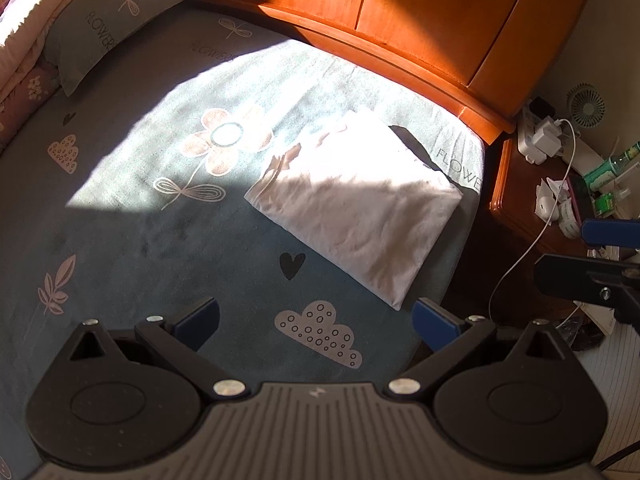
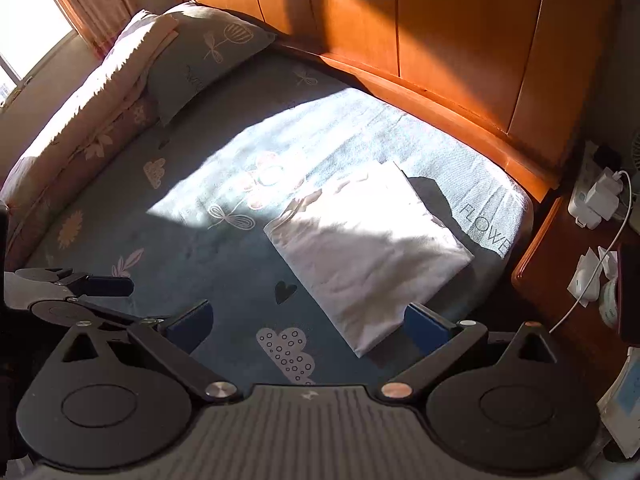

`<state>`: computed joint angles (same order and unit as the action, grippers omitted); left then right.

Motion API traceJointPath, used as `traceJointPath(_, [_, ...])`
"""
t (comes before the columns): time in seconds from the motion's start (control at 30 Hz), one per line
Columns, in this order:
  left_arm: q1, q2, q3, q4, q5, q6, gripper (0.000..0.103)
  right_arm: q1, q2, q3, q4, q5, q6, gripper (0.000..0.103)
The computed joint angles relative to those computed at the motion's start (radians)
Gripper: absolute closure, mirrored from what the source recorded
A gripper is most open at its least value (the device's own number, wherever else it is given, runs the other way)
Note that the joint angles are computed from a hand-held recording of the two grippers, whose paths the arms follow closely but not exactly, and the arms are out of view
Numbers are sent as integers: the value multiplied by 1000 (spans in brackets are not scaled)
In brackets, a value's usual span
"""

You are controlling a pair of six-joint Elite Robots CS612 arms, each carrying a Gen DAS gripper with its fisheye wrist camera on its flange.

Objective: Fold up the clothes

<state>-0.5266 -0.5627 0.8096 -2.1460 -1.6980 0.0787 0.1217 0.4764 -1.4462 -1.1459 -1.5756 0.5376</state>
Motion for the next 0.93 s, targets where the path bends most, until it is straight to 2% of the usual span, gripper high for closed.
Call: traceJointPath(0.93, [-17,17,-40,15,40,-40,1,-24,-11,11,4,27,-74,0])
